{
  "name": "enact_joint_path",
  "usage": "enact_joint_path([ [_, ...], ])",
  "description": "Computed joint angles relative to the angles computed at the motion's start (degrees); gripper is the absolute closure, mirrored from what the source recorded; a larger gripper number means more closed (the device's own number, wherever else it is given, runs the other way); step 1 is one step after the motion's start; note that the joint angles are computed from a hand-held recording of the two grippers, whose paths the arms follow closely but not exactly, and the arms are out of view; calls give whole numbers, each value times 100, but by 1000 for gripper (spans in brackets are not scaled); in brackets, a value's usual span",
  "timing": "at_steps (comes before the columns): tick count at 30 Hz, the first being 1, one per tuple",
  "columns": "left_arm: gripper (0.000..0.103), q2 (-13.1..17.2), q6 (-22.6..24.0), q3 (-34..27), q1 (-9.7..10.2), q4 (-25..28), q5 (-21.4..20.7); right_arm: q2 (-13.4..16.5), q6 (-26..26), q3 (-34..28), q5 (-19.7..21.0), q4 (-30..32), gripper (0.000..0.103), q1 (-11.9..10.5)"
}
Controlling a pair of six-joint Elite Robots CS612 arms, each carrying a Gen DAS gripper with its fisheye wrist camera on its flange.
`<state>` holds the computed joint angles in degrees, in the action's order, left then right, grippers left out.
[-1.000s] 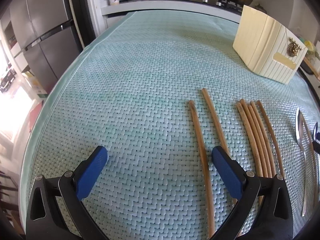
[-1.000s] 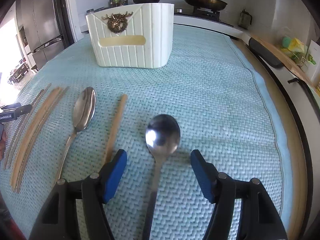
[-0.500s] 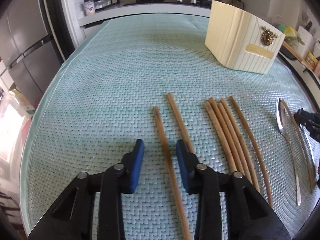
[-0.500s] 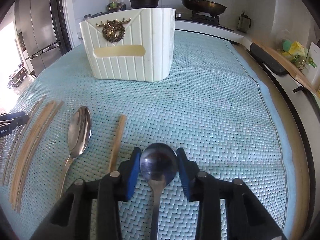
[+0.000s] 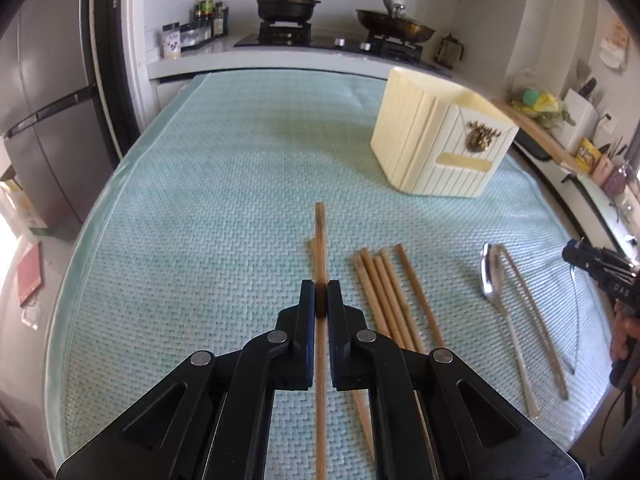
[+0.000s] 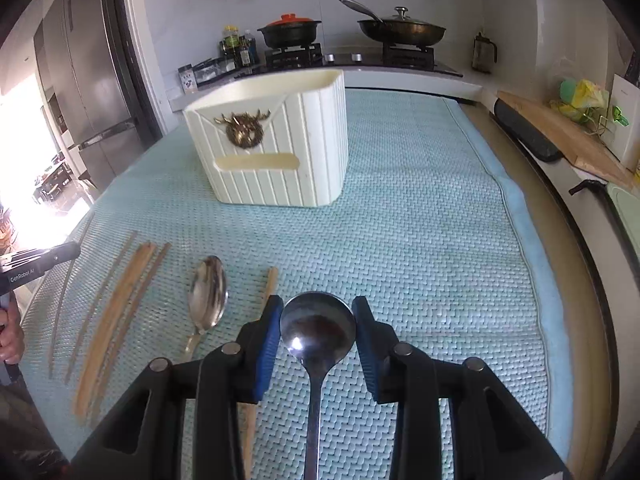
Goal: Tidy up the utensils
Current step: 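Lift and carry the chopstick and spoon over the cream holder with both tools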
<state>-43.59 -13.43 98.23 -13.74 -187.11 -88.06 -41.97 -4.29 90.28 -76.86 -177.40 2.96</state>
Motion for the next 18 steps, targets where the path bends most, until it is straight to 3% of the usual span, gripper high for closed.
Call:
enact_joint_path([
  [9,99,-400,124,179,29,-653,-328,-401,-133,252,310,-469,67,-23],
  [18,99,-418,209,-24,51,-763,-394,-453,-46,117,325,-639,68,25],
])
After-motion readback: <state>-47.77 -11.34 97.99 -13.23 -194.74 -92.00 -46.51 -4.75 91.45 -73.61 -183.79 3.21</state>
